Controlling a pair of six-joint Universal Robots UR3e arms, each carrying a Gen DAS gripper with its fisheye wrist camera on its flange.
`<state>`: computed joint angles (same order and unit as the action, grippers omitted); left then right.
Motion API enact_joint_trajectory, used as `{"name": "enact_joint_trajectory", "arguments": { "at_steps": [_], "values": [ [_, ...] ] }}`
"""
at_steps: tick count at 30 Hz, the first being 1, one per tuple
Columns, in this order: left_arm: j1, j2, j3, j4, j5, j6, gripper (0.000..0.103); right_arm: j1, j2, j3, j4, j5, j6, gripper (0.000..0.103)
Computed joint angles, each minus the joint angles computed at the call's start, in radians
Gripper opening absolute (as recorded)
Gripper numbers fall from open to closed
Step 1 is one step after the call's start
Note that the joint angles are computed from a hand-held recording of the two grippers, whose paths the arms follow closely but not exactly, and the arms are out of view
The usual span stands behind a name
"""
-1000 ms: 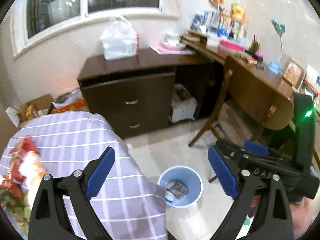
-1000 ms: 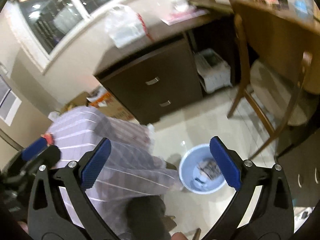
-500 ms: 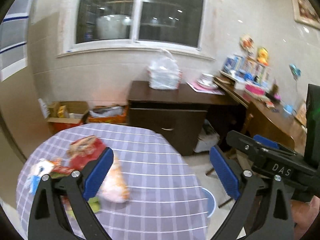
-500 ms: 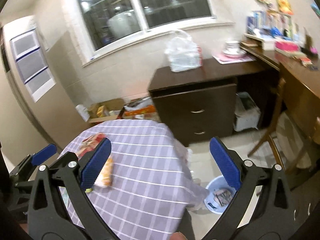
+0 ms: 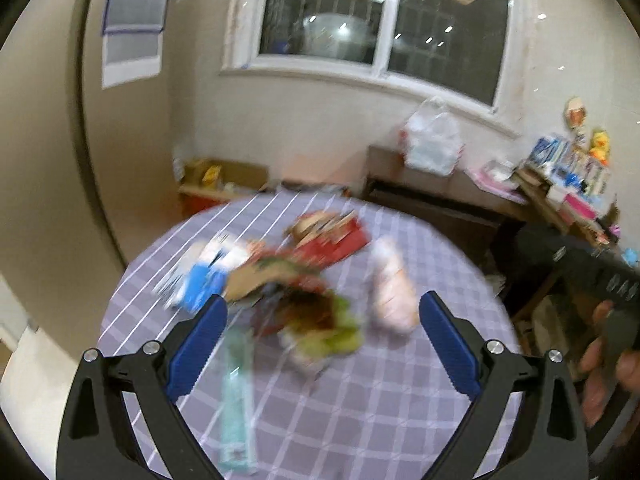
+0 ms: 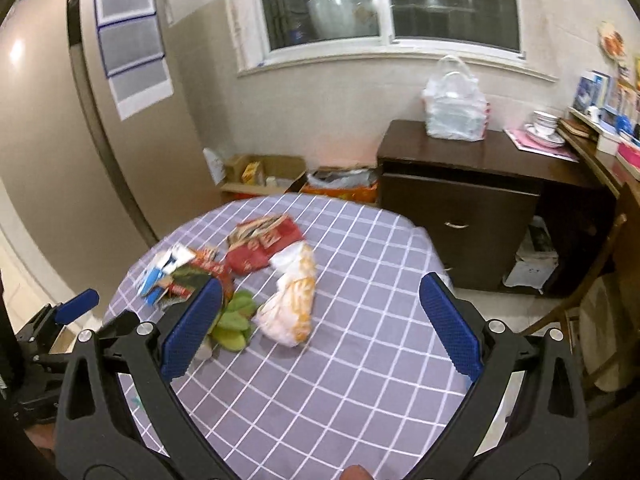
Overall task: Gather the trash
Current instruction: 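Move both open tools back over the table, then grasp the teal toothpaste box with the left tool while the right grasps the white bottle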
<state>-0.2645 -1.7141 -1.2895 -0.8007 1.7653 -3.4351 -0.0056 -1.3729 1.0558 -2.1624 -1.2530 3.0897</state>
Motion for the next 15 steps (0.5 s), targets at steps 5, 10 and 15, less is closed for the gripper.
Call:
{"name": "enact_joint_trajectory", "arguments": {
  "at_steps": [5,10,15],
  "values": [
    [0.068,0.085,-0.200,0.007,0.008,0.024,0.095,0.052,0.052,-0.006,0.020,-0.030,-0.012,0.097],
    [0.132,0.097,-0.310,0.006,-0.017,0.046,0.095,0.080,0.092,-0.007,0.050,-0.047,-0.017,0.097],
    [0.169,0.043,-0.311,-0.021,-0.064,0.078,0.066,0.093,0.128,-0.031,0.075,-0.052,-0.033,0.097]
  ]
}}
